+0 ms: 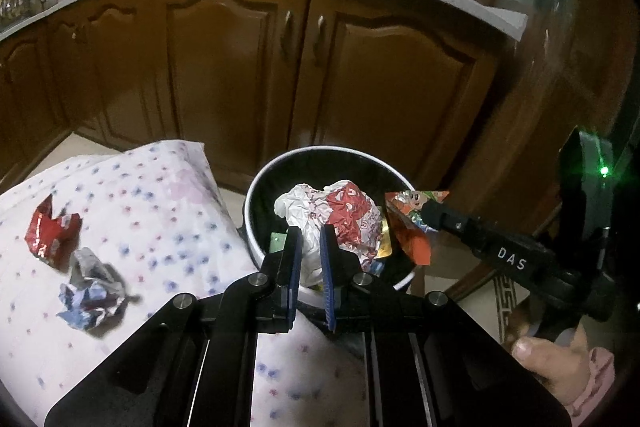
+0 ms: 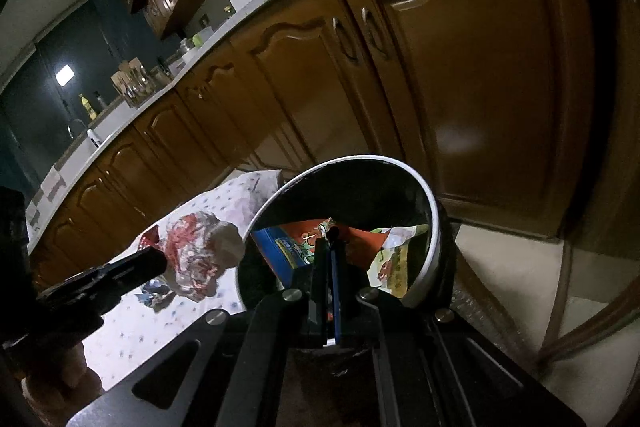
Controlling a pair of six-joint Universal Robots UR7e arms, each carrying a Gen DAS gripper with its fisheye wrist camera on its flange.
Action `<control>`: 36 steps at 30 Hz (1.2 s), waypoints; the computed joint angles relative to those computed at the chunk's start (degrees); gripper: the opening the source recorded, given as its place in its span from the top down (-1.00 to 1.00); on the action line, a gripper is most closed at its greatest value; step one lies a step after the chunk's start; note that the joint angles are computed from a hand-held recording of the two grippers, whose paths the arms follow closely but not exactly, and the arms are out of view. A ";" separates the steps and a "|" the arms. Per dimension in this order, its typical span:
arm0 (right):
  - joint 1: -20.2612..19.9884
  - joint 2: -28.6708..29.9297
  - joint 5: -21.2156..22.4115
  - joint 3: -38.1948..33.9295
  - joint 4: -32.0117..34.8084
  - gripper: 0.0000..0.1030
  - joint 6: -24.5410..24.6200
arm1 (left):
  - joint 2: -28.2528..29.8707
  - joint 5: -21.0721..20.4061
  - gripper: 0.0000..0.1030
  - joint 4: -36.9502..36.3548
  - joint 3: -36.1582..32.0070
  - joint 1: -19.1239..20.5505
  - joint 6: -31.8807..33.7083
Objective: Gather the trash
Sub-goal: 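Carry both wrappers over the bin and open both tools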
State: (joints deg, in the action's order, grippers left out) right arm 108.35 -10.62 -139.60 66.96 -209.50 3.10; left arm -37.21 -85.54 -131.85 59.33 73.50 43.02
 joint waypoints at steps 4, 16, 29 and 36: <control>-0.28 -0.30 -0.33 -0.07 0.91 0.98 0.42 | 1.20 0.77 0.83 0.92 -1.12 -0.11 -0.44; -1.41 -1.14 -0.46 -0.66 5.73 0.95 2.15 | 3.06 2.91 0.83 1.83 -2.44 -0.75 -1.11; -1.92 -1.71 -0.75 -0.64 6.67 0.91 2.68 | 4.89 3.38 0.82 4.02 -4.75 -0.94 -2.70; -2.25 -1.83 -0.27 -0.95 7.83 0.86 3.05 | 5.16 3.62 0.76 3.90 -4.86 -1.09 -1.91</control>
